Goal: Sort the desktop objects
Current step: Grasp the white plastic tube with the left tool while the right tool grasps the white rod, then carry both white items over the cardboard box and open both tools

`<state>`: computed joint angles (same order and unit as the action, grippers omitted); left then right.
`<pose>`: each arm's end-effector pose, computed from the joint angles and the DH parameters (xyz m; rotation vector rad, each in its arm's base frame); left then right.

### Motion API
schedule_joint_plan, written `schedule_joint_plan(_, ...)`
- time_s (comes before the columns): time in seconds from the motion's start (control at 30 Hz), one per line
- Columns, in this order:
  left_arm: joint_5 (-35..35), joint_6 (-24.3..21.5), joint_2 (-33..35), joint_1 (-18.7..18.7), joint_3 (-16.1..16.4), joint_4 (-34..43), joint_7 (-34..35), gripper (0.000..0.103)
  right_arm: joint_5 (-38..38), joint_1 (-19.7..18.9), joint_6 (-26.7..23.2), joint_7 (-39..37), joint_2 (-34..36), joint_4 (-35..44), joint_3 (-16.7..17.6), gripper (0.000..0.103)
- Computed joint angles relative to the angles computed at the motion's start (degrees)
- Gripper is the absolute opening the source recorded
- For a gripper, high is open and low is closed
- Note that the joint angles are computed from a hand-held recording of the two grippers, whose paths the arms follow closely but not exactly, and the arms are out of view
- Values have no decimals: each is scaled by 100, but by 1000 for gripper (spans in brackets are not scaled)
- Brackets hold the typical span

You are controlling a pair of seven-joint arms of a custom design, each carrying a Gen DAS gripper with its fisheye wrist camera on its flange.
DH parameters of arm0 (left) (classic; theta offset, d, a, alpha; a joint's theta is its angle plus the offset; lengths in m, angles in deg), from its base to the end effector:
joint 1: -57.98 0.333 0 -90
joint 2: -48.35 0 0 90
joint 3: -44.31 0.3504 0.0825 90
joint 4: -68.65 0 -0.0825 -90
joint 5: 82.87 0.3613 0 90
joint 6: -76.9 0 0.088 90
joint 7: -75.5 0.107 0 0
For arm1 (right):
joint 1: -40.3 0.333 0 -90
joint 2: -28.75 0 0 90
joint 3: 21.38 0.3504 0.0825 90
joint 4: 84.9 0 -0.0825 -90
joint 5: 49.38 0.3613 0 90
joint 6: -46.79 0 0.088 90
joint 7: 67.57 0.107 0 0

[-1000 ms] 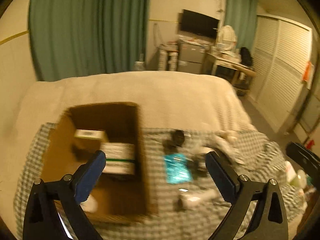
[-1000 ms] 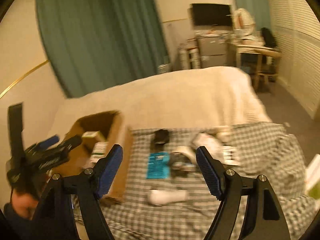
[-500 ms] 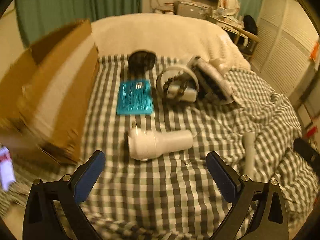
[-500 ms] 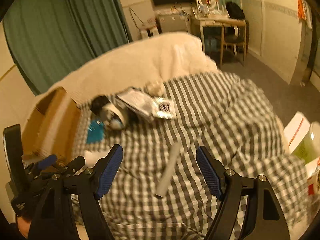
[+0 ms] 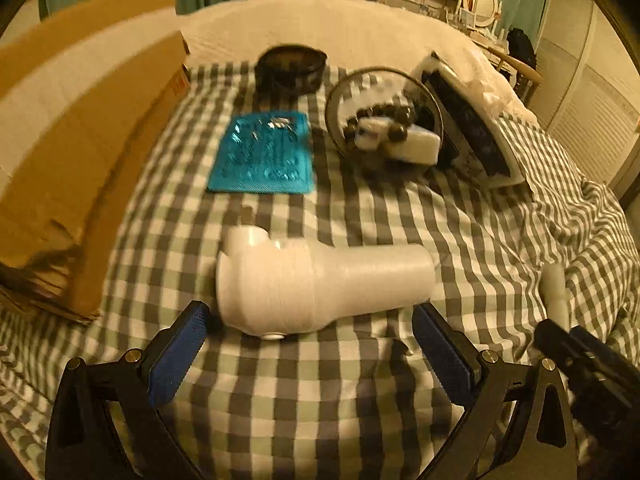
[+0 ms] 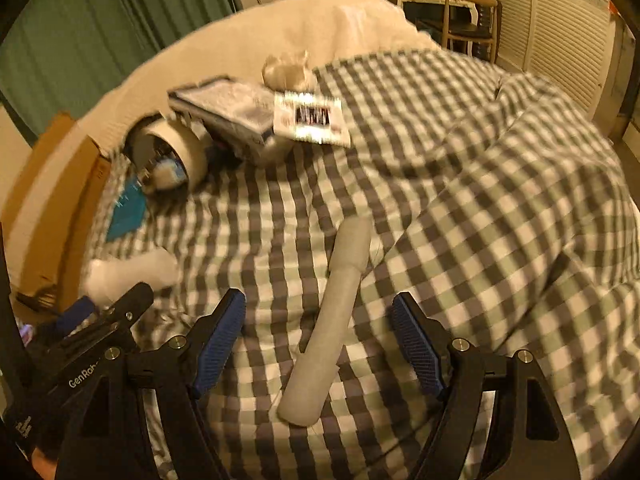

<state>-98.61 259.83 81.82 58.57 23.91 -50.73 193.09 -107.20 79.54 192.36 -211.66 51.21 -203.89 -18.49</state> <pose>0.6063 -0.1691 0.2608 -1.5020 2.3641 -0.7540 0.4323 0.4029 0.2907 -1.2104 2.3892 -0.5442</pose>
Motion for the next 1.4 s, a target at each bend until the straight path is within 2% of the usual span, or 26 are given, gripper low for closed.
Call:
schedule_joint_plan(0.17, 77, 348, -131, 186, -245, -280, 56, 103, 216, 35, -178, -176, 135, 122, 25, 75)
schedule_joint_plan(0.23, 100, 315, -125, 242, -329, -273, -18, 103, 282, 61, -249, -229, 137, 150, 34, 75)
schedule_joint_plan(0.27, 81, 265, -119, 102, -200, -224, -98, 103, 334, 67, -291, -278, 151, 173, 45, 75)
schedule_joint_plan(0.3, 42, 218, -118, -167, 65, -158, -215, 103, 367, 76, -326, -318, 167, 195, 48, 75)
schedule_joint_plan(0.4, 7, 66, -31, -539, 452, 55, -428, 103, 452, 97, -409, -443, 196, 245, 52, 75)
schedule_joint_plan(0.47, -7, -23, 64, -586, 507, 194, -515, 103, 485, 106, -432, -492, 214, 268, 47, 74)
schedule_joint_plan(0.53, 21, -37, 159, -498, 424, 304, -491, 103, 638, 86, -540, -684, 252, 329, 76, 65)
schedule_joint_plan(0.57, 49, -11, 203, -381, 303, 329, -424, 103, 730, 86, -634, -797, 274, 370, 92, 59)
schedule_joint_plan(0.63, 78, 23, 252, -148, 68, 334, -312, 103, 771, 101, -666, -850, 267, 365, 78, 30)
schedule_joint_plan(0.7, 65, 10, 267, 123, -207, 308, -224, 103, 813, 91, -593, -812, 252, 334, 67, 17)
schedule_joint_plan(0.73, 60, 25, 261, 254, -340, 272, -170, 103, 791, 98, -545, -756, 217, 284, 49, 14)
schedule_joint_plan(0.87, 52, 3, 136, 684, -746, 61, 42, 103, 405, 163, -245, -188, -13, 22, -33, 12)
schedule_joint_plan(0.9, 39, 14, 102, 886, -942, -15, 123, 103, 308, 192, -261, -77, -89, -25, -29, 11)
schedule_joint_plan(1.07, -103, -104, -145, 2102, -2085, -354, 511, 103, 25, 228, -429, 161, -438, -165, 154, 11)
schedule_joint_plan(1.13, -302, -262, -234, 2980, -2956, -460, 782, 103, 34, 242, -604, 113, -574, -153, 270, 11)
schedule_joint_plan(1.2, -458, -323, -419, 3517, -3484, -503, 1072, 103, 29, 268, -800, 33, -664, -65, 368, 11)
schedule_joint_plan(1.27, -588, -425, -599, 3960, -3898, -434, 1347, 103, 25, 305, -1049, -133, -720, 120, 455, 11)
schedule_joint_plan(1.4, -829, -611, -791, 4546, -4364, -64, 1835, 103, -177, 384, -1265, -445, -690, 758, 538, 11)
